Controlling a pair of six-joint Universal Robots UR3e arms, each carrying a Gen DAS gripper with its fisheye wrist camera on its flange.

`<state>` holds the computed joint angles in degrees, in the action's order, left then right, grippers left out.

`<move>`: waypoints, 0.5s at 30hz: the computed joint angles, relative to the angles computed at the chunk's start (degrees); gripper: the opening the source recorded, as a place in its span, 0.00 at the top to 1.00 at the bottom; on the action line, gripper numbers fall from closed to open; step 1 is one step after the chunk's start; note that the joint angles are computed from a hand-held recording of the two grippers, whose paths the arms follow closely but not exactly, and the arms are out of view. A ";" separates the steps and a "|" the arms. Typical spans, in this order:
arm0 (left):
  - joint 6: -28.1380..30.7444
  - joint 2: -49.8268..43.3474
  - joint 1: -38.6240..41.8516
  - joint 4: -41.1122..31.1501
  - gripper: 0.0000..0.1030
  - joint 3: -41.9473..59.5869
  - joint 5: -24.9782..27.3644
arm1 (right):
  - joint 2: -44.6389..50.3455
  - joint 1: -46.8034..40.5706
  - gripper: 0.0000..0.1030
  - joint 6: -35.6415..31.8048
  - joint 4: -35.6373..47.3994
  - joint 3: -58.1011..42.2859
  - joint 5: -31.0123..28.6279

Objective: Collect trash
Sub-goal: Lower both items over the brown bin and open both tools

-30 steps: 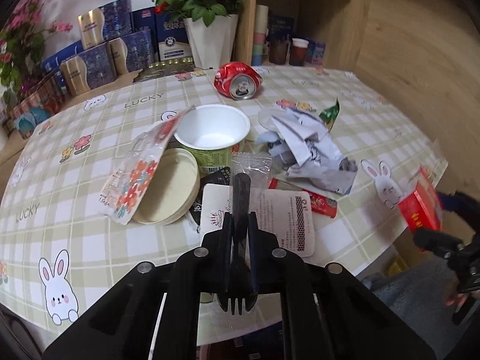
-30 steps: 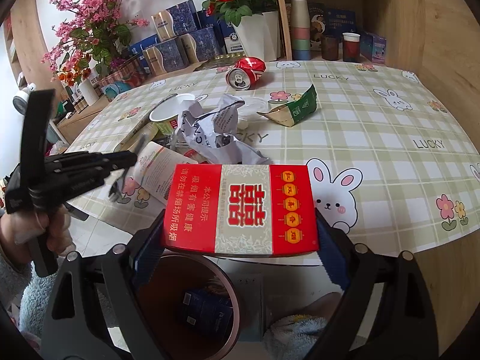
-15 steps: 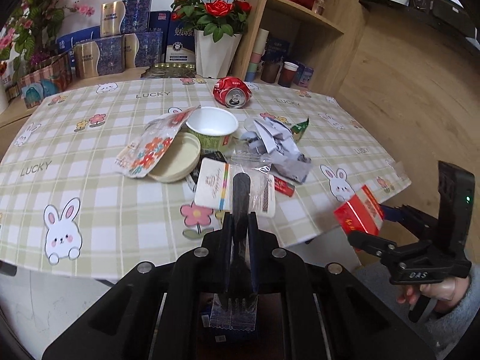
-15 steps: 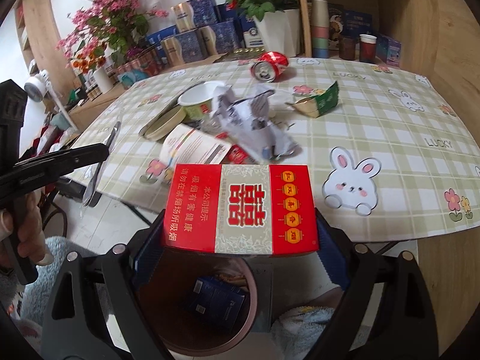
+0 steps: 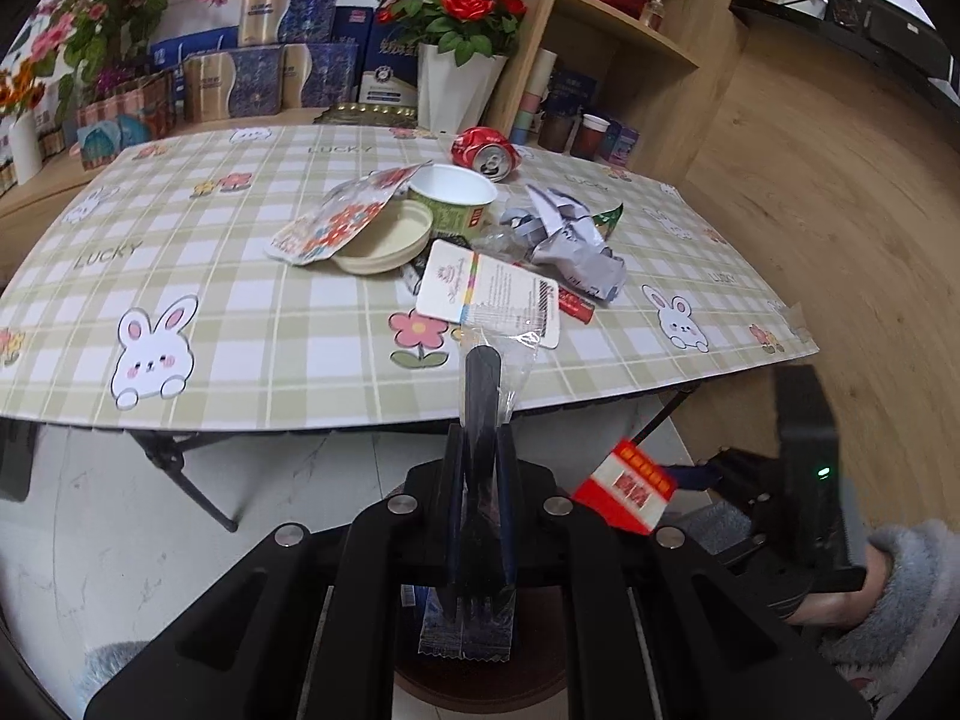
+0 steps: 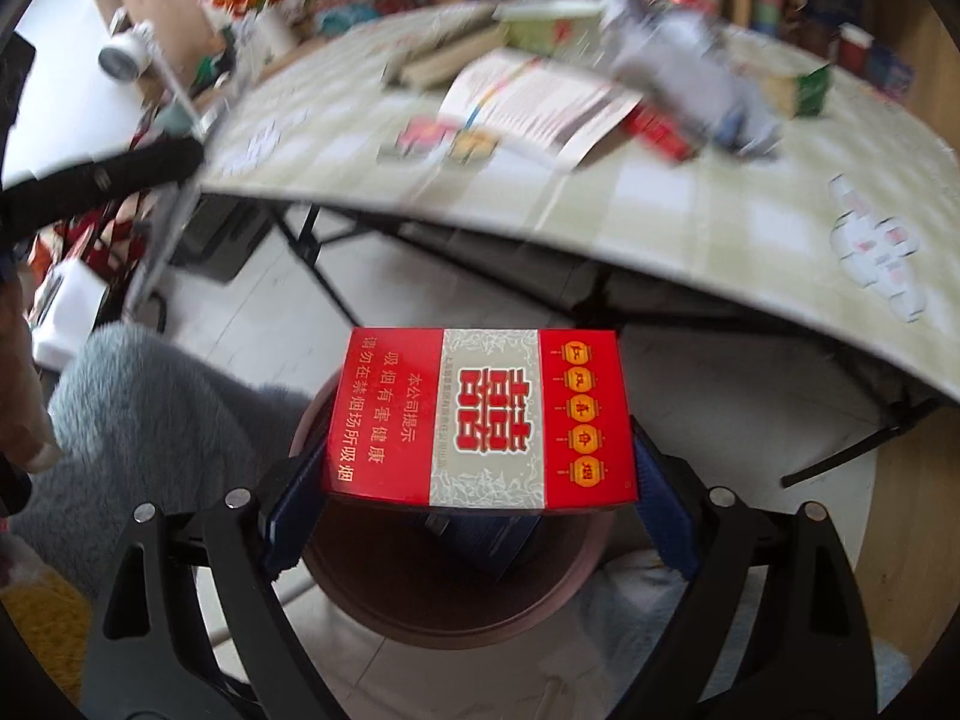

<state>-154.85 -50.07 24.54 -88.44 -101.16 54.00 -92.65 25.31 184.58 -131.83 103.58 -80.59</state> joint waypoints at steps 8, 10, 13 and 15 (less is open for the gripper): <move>6.17 4.35 8.19 -8.82 0.90 -1.08 -2.63 | 16.48 3.76 0.14 -2.89 3.52 -6.82 -1.73; 7.59 5.07 9.97 -10.70 0.90 -1.23 -3.06 | 18.97 4.09 0.14 -2.52 4.56 -7.15 -2.60; 8.72 5.64 11.49 -12.00 0.90 -1.54 -3.37 | 21.33 4.34 0.14 -1.48 5.34 -7.42 -3.30; 9.72 5.95 12.45 -13.28 0.90 -1.64 -3.65 | 22.43 4.77 0.14 -1.26 5.62 -7.83 -4.07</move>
<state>-145.12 -44.11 36.99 -101.72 -102.80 50.35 -70.22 30.07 183.32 -126.21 95.75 -84.66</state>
